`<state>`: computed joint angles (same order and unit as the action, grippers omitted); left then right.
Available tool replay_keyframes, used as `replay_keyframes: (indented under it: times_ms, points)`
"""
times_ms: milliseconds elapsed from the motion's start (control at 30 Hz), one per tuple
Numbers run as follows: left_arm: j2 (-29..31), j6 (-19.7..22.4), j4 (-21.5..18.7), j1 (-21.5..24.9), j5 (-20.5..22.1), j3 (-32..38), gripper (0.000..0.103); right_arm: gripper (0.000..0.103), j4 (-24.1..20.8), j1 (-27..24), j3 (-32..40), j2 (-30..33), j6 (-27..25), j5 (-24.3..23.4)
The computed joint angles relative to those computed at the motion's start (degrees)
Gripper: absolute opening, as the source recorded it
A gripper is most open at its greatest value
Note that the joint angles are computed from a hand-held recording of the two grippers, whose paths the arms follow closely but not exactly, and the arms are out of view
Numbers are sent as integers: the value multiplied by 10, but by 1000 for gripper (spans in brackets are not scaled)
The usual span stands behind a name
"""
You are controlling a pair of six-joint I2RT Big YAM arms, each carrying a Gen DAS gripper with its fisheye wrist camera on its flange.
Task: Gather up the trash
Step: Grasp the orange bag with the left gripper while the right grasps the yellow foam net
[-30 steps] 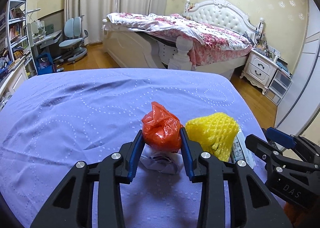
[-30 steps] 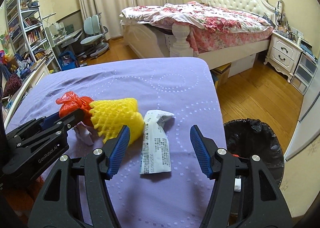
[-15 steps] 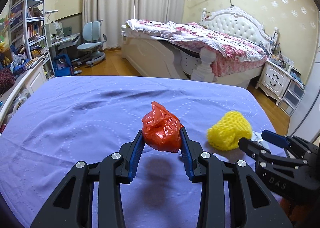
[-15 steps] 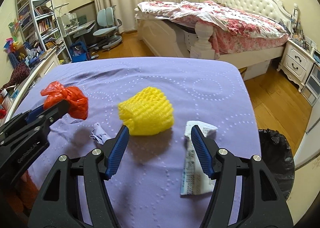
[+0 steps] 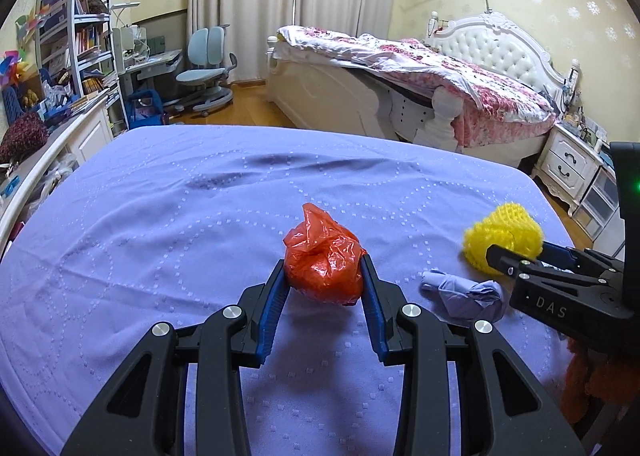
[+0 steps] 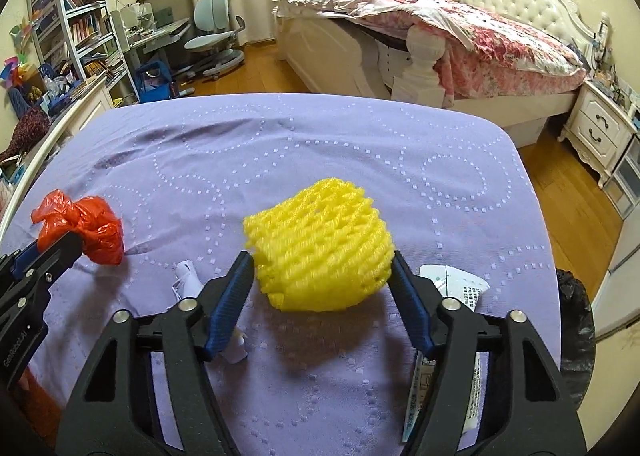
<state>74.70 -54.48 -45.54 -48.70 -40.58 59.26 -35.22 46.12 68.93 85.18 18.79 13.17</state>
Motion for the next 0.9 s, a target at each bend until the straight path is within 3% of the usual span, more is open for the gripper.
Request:
replay_keyframes:
  times_ms: [133,367,800,900]
  points:
    - [-2,-8,-1,-5,1,-2,38,45,9,3,-7,-4,-10,4]
    - [-5,-19,-10,-24,-9,5,38,39,20,5,-21,-26,-10,9]
    - [8,-34,-22,-81,-31,40,38,30,29,2,-88,-131,-6,28]
    - [13,-37,-17,-96,-29,48,38,19,21,-2,-112,-167,3,31]
